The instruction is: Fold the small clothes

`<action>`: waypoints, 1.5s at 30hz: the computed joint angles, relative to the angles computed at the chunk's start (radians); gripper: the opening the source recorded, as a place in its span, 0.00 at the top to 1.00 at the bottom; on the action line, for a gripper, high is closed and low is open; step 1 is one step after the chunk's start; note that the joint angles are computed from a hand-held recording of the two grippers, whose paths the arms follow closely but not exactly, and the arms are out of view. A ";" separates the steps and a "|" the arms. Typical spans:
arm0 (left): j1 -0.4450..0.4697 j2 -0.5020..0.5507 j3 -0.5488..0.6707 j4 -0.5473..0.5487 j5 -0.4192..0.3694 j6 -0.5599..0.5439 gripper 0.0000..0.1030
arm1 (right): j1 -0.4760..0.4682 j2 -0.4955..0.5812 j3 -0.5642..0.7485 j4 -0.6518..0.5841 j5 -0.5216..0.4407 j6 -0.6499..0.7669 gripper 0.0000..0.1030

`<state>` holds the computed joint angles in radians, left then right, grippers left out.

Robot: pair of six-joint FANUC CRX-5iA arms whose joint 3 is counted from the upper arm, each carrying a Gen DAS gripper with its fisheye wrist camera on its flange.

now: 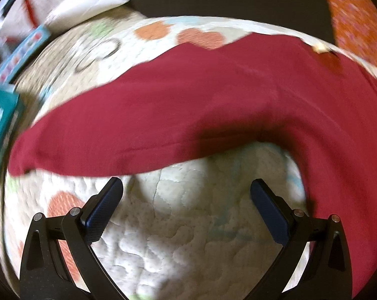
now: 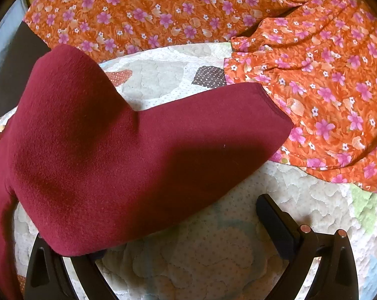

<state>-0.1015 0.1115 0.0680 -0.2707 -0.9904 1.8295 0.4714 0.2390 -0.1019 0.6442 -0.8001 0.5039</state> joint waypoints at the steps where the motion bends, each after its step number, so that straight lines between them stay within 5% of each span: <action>1: 0.000 -0.014 -0.004 0.008 0.007 -0.029 0.01 | 0.005 0.000 0.002 0.003 -0.014 0.000 0.01; 4: -0.030 -0.071 -0.007 -0.054 0.031 0.007 0.01 | 0.041 -0.019 0.012 -0.003 -0.088 0.019 0.11; 16: -0.185 -0.089 0.185 -0.158 -0.197 0.216 0.01 | 0.263 -0.212 -0.028 -0.066 -0.075 0.049 0.11; 28: -0.245 -0.058 0.187 -0.135 -0.166 0.261 0.01 | 0.414 -0.147 0.098 -0.137 -0.071 0.118 0.11; 45: -0.225 0.020 0.218 -0.096 -0.170 0.244 0.01 | 0.427 -0.034 0.197 -0.188 -0.063 0.100 0.11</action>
<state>-0.3266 0.1316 0.2856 -0.3670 -1.1602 2.0732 0.8981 0.2046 0.0953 0.4564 -0.8631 0.6039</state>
